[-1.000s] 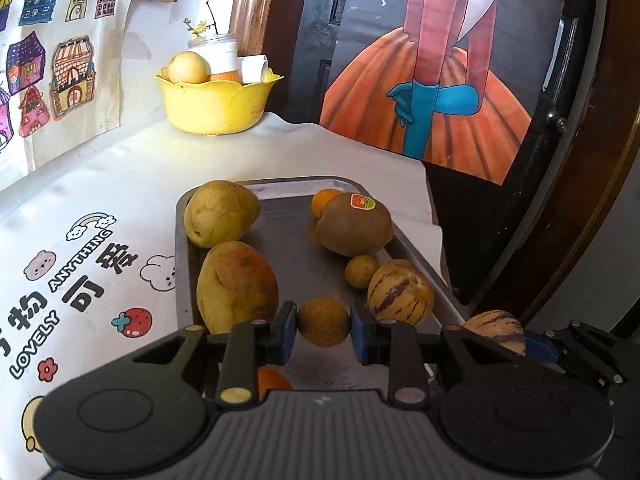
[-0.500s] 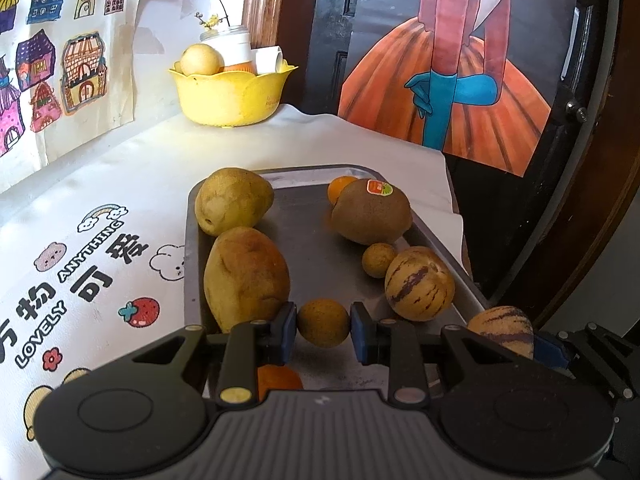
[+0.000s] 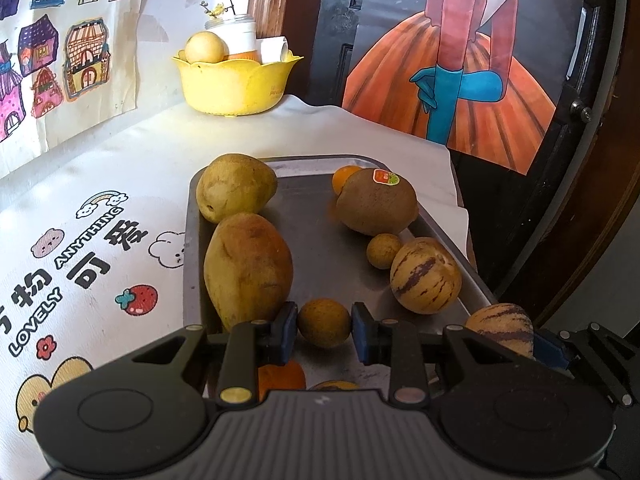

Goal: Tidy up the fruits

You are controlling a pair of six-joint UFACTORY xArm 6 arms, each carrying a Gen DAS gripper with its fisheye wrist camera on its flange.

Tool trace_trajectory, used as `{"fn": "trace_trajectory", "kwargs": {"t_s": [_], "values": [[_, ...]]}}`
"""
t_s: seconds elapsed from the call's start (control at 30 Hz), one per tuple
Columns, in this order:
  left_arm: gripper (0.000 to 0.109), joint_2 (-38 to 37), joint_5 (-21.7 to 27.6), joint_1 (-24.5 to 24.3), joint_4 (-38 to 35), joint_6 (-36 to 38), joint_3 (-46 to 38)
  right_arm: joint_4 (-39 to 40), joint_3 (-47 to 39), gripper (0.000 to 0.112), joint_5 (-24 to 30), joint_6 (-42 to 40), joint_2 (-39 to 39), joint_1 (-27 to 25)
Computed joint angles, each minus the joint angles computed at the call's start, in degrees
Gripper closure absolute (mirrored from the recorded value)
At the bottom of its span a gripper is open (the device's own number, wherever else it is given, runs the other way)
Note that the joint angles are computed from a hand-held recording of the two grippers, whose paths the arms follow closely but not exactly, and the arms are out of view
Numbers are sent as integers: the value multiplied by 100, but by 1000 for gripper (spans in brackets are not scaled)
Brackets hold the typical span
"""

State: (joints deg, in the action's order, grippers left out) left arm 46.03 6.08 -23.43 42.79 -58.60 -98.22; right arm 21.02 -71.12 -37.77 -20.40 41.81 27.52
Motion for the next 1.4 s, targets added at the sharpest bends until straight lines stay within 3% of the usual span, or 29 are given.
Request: {"fn": "trace_trajectory", "kwargs": {"t_s": [0.43, 0.67, 1.1, 1.23, 1.4], "values": [[75, -17, 30, -4, 59, -105, 15, 188, -33, 60, -79, -236, 44, 62], [59, -61, 5, -18, 301, -385, 47, 252, -43, 59, -97, -312, 59, 92], [52, -252, -47, -26, 561, -823, 243, 331, 20, 51, -261, -443, 39, 128], [52, -344, -93, -22, 895, -1214, 311, 283, 73, 49, -313, -390, 10, 122], [49, -496, -79, -3, 1888, -2188, 370, 251, 120, 47, -368, -357, -17, 123]]}}
